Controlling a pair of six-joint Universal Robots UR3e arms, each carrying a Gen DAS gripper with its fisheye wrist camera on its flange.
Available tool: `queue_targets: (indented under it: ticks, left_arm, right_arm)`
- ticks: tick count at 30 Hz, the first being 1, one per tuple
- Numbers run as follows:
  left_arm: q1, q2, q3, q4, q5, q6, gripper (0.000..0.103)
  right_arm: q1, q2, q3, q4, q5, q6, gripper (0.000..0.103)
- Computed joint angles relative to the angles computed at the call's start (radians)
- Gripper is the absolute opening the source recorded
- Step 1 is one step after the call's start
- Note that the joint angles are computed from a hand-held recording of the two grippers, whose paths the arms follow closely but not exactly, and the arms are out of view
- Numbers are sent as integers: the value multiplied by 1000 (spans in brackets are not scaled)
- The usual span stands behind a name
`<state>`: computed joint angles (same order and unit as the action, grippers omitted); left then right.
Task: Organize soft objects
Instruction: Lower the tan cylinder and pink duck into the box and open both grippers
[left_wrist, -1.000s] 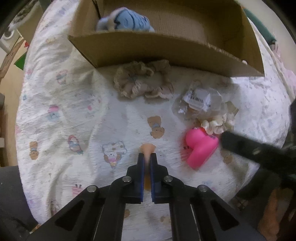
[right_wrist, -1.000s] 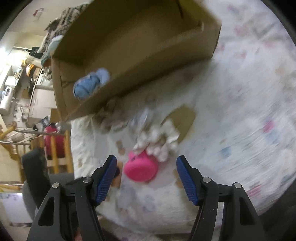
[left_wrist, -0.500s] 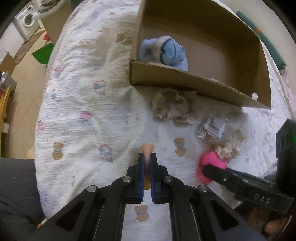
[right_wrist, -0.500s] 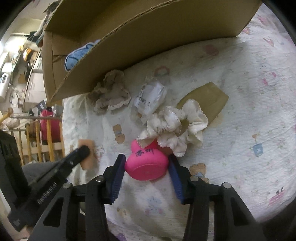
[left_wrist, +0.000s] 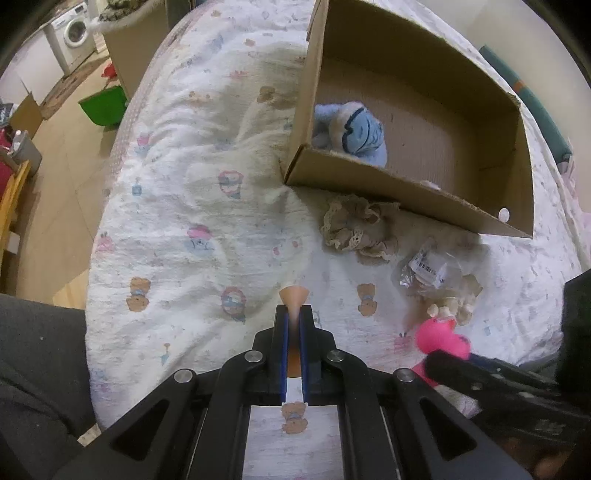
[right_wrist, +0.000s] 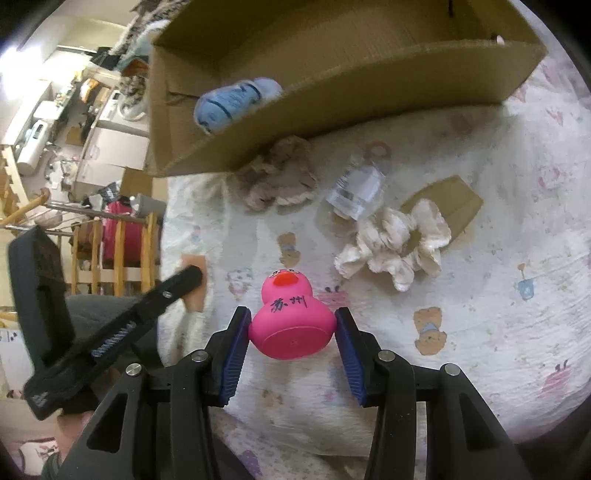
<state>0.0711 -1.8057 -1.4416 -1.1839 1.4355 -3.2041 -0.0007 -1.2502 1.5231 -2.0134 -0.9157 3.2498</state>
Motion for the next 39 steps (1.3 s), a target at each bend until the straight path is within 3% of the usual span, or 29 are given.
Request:
queue_targets:
  ticks: [6, 11, 20, 30, 39]
  left_arm:
    - [-26, 36, -37, 90, 14, 3, 5]
    - [-48, 33, 21, 94, 4, 19, 5]
    - [-66, -114, 368, -18, -17, 13, 5]
    - [-116, -421, 872, -171, 16, 45, 5]
    - [-134, -617, 1129, -258, 44, 35, 5]
  right_arm:
    - [-79, -111, 109, -196, 112, 67, 49]
    - [-99, -169, 63, -237, 22, 79, 49]
    - [-152, -124, -117, -160, -21, 23, 49]
    - [-152, 18, -279, -149, -105, 42, 49]
    - [-148, 146, -377, -131, -179, 62, 49]
